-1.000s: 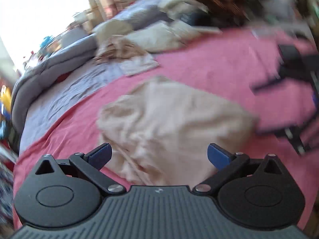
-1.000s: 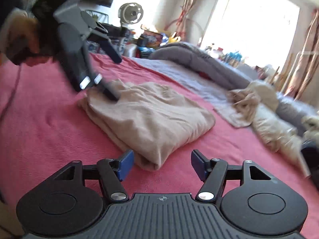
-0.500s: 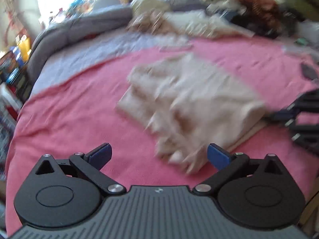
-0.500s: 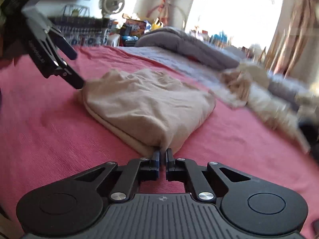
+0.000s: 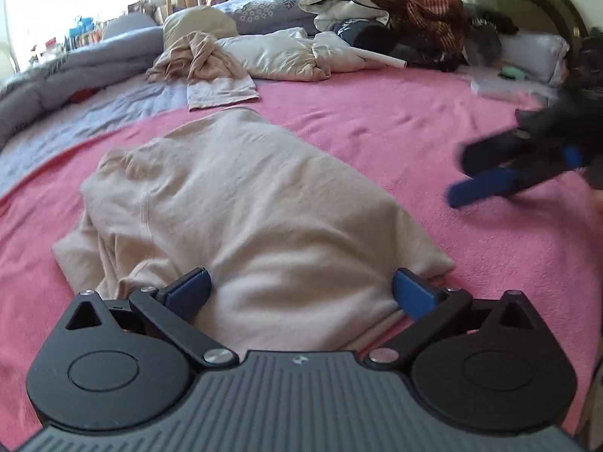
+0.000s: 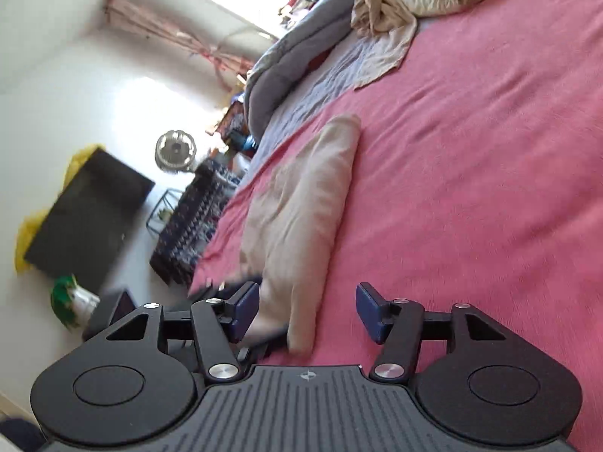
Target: Fold clothes
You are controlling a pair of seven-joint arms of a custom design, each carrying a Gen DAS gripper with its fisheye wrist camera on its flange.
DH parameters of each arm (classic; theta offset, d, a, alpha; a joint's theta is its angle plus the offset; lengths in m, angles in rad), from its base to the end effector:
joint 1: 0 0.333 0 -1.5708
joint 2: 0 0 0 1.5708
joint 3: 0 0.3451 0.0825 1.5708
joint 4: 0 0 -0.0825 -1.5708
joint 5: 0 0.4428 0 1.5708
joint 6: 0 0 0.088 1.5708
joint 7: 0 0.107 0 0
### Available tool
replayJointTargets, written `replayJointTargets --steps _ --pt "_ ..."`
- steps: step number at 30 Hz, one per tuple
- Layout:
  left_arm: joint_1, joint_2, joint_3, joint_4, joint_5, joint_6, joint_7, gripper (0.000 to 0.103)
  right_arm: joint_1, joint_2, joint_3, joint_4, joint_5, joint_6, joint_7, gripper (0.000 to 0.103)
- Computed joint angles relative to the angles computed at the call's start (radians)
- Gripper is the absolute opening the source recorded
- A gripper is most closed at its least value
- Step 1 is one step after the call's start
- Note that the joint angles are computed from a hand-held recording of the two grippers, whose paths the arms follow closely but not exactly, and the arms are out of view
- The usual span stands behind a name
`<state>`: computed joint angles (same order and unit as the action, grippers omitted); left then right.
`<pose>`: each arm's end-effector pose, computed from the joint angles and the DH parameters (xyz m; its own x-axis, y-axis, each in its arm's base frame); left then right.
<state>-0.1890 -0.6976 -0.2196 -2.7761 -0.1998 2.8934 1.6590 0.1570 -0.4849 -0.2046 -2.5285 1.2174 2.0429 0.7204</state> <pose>0.3785 -0.1532 0.4921 -0.3149 -0.9486 -0.0304 -0.6486 0.2385 -0.7228 0.4503 0.0276 0.4741 0.3496 -0.4838 -0.8023 -0.8935 0.0854 -0.4409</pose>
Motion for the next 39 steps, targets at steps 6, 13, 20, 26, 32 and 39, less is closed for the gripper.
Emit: replayJointTargets --steps 6,13,20,26,32,39 --pt "-0.018 -0.024 0.01 -0.042 -0.006 0.058 0.012 0.103 0.074 0.215 0.107 0.147 0.131 0.162 -0.052 0.048" --pt "-0.054 -0.032 0.045 -0.07 -0.041 0.113 0.036 0.103 0.062 0.416 0.169 0.324 0.252 0.242 0.08 0.01" --pt "-0.11 -0.029 0.108 -0.087 -0.093 0.165 0.078 0.103 0.045 0.53 0.23 0.449 0.226 0.329 0.068 0.006" --pt "-0.099 -0.045 0.09 -0.099 -0.104 0.176 0.078 0.103 0.004 0.523 0.231 0.48 0.081 0.242 0.209 0.025" --pt "0.073 -0.134 -0.104 -0.144 -0.11 0.22 -0.094 0.103 0.076 0.274 0.248 0.289 -0.212 0.612 0.12 0.04" --pt "0.281 -0.334 -0.337 -0.174 -0.099 -0.012 -0.492 0.103 0.225 0.191 0.285 0.318 -0.471 0.484 0.015 0.014"
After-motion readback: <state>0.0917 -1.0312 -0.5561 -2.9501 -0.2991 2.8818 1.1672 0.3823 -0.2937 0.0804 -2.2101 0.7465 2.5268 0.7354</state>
